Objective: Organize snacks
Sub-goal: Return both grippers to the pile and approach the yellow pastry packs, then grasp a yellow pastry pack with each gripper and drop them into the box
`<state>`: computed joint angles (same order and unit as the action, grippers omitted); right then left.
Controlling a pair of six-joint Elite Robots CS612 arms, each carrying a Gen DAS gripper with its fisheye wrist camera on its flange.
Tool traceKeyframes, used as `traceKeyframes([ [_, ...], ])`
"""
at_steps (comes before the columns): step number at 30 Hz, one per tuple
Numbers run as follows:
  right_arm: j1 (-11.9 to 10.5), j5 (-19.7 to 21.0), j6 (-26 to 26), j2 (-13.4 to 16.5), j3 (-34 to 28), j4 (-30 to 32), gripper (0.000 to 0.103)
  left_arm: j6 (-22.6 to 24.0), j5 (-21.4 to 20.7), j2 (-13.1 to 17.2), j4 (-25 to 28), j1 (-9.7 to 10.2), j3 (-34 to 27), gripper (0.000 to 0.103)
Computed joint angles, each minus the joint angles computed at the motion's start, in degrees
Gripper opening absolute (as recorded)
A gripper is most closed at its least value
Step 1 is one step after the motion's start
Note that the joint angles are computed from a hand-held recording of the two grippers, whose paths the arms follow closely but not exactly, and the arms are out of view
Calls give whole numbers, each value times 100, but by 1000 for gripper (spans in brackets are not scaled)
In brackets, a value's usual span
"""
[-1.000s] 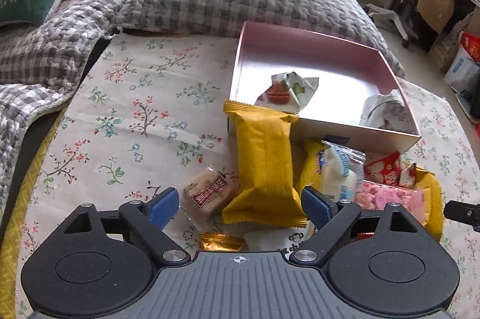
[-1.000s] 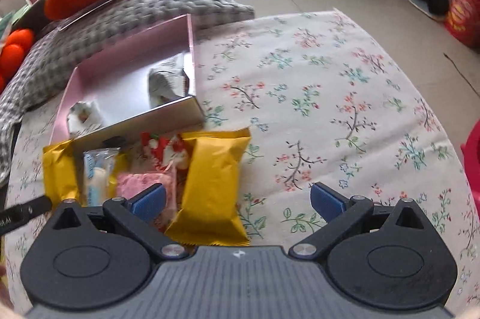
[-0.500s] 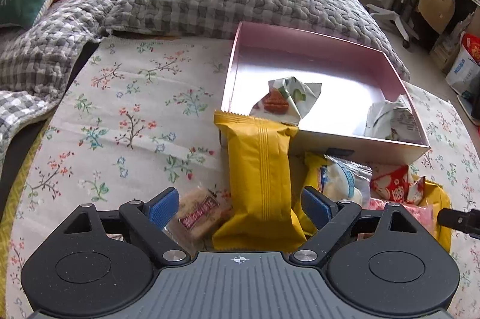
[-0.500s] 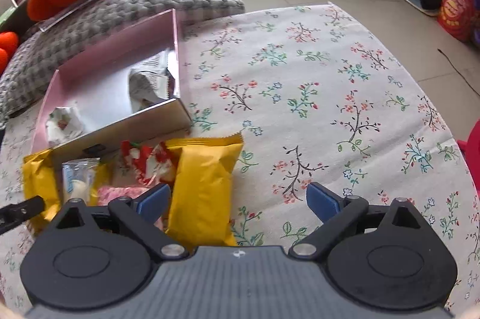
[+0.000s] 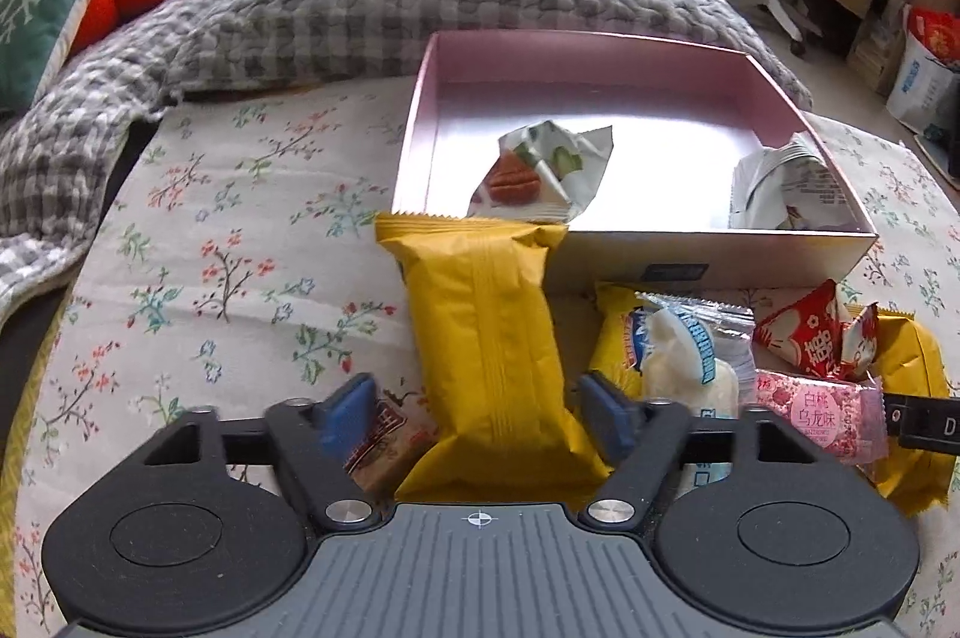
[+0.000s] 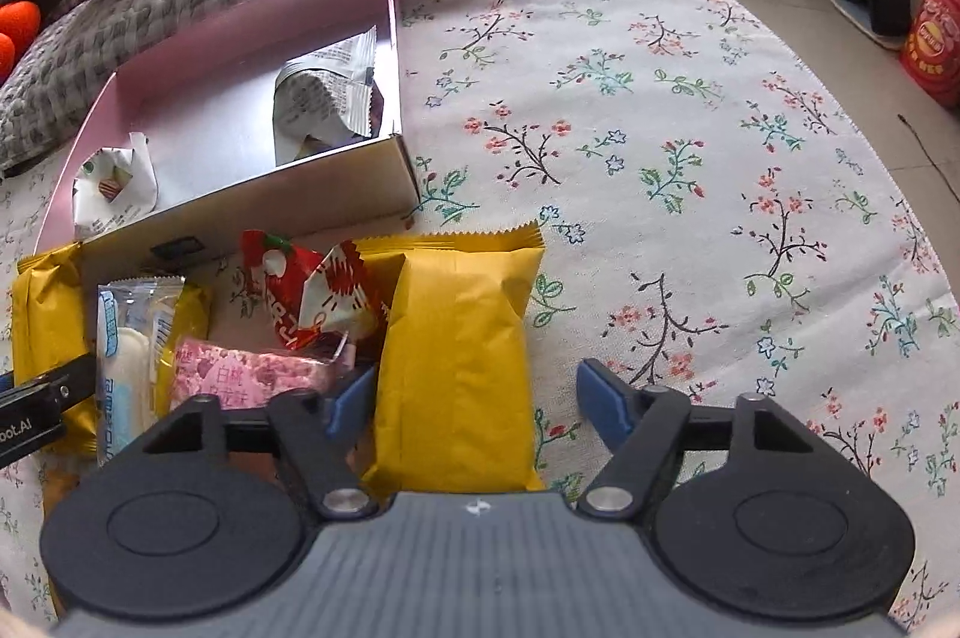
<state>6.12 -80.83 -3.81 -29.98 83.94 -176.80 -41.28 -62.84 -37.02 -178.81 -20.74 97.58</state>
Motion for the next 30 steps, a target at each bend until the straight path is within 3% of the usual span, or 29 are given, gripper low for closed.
traceKeyframes([
  [2, -8, 37, 35, -15, 33, -45, 47, 68, -132, 9, -159, 20, 19, 42],
  [4, -34, 138, 135, -45, 74, -44, 40, -37, -318, 6, -193, 58, 28, 38],
  [18, -106, 360, 460, -99, 121, -96, 36, -312, -440, -81, -334, 81, 138, 35],
  [30, -127, 314, 724, -137, 161, -214, 36, -600, -98, -229, -498, 64, 321, 35],
])
